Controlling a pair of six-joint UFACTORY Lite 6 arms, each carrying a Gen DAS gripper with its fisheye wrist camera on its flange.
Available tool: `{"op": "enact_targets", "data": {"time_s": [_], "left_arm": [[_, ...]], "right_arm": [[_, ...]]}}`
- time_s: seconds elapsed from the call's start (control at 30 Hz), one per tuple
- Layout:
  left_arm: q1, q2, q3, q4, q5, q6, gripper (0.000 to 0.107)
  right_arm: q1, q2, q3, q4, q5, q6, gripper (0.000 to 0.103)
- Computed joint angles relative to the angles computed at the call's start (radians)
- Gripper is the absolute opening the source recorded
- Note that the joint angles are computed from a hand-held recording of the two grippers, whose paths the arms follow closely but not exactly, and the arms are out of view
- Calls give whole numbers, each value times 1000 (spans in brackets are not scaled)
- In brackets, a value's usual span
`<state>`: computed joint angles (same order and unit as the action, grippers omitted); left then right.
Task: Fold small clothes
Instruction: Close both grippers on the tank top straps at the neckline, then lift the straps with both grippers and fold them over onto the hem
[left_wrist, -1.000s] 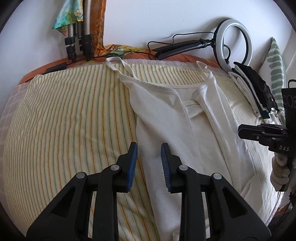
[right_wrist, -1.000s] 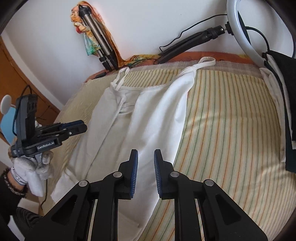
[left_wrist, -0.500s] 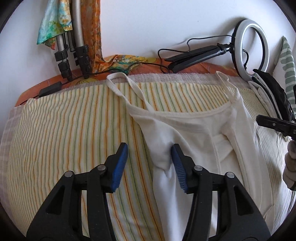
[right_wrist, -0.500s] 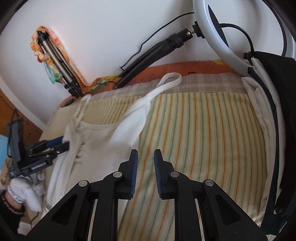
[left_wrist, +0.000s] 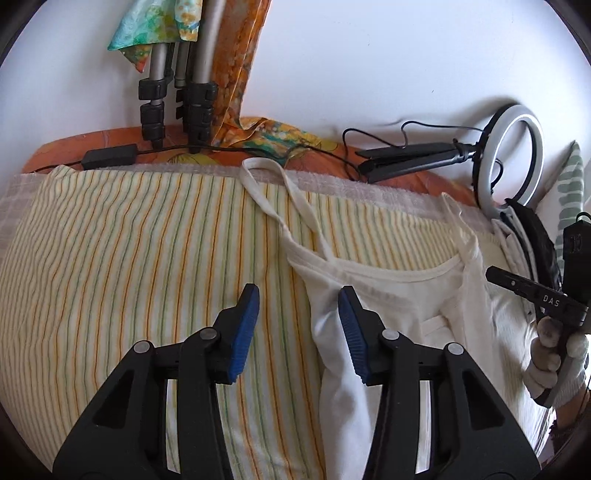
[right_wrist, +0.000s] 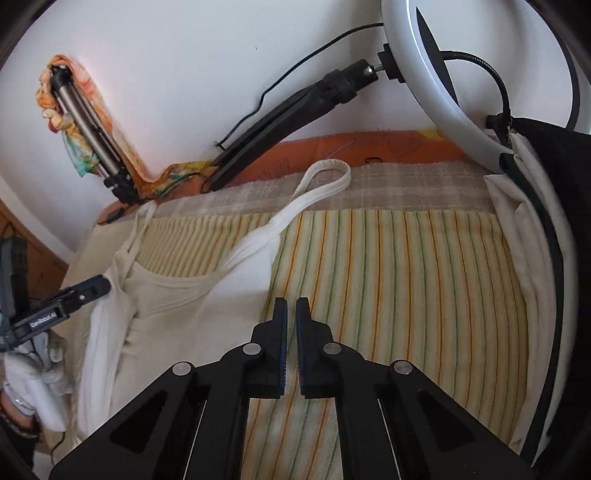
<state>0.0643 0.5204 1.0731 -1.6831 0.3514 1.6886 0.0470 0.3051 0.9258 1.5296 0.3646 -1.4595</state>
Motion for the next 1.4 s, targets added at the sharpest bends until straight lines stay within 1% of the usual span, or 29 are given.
{"op": "enact_targets", "data": {"time_s": [0.07, 0.1, 0.2, 0.27, 0.33, 0.37, 0.4, 0.43, 0.47, 0.53, 0.6, 0.7, 0.83, 0.97, 1.07, 1.23, 1.3, 1.4], "left_arm": [[-5, 31, 42, 95, 11, -87, 47], [-13, 46, 61, 119, 8, -112, 47], [-38, 75, 101, 170, -7, -164, 47], [-54, 85, 119, 194, -32, -194, 47], [-72, 95, 140, 223, -63, -233, 46], [-81, 102, 151, 222, -78, -237, 39], [-90, 114, 165, 223, -94, -240, 22], [-92, 120, 173, 220, -93, -238, 16], [-90, 127, 182, 210, -83, -233, 6], [-89, 125, 183, 163, -76, -201, 3], [-87, 108, 163, 93, -68, -136, 2], [-88, 57, 113, 4, -71, -41, 2], [-69, -40, 37, 9, -38, -60, 2], [-79, -175, -78, -48, -46, 5, 2], [-88, -300, -180, -33, -57, -8, 2], [-107, -537, -349, 100, -76, -137, 2], [-129, -653, -433, 177, -95, -219, 2], [-145, -818, -550, 354, -102, -399, 2]], "right_arm": [[-58, 2, 0, -7, 117, -22, 4], [-70, 16, 10, -10, 157, -28, 5], [-65, 78, 68, -35, 195, -8, 7], [-54, 152, 144, -81, 218, 52, 15], [-26, 207, 210, -138, 167, 130, 15], [-22, 217, 225, -129, 163, 126, 14], [-16, 229, 246, -140, 156, 139, 14], [-7, 239, 266, -163, 142, 165, 11], [1, 244, 279, -181, 128, 181, 7], [14, 258, 301, -186, 116, 192, 3], [9, 237, 284, -158, 111, 162, 2], [-6, 175, 231, -101, 110, 86, 2], [-22, 99, 176, -69, 106, 39, 2], [-15, -20, 82, -56, 100, 28, 1], [7, -145, -14, -65, 83, 39, 1], [41, -395, -192, -168, 55, 159, 1], [49, -501, -260, -242, 53, 237, 1], [85, -692, -370, -434, 37, 428, 1]]}}
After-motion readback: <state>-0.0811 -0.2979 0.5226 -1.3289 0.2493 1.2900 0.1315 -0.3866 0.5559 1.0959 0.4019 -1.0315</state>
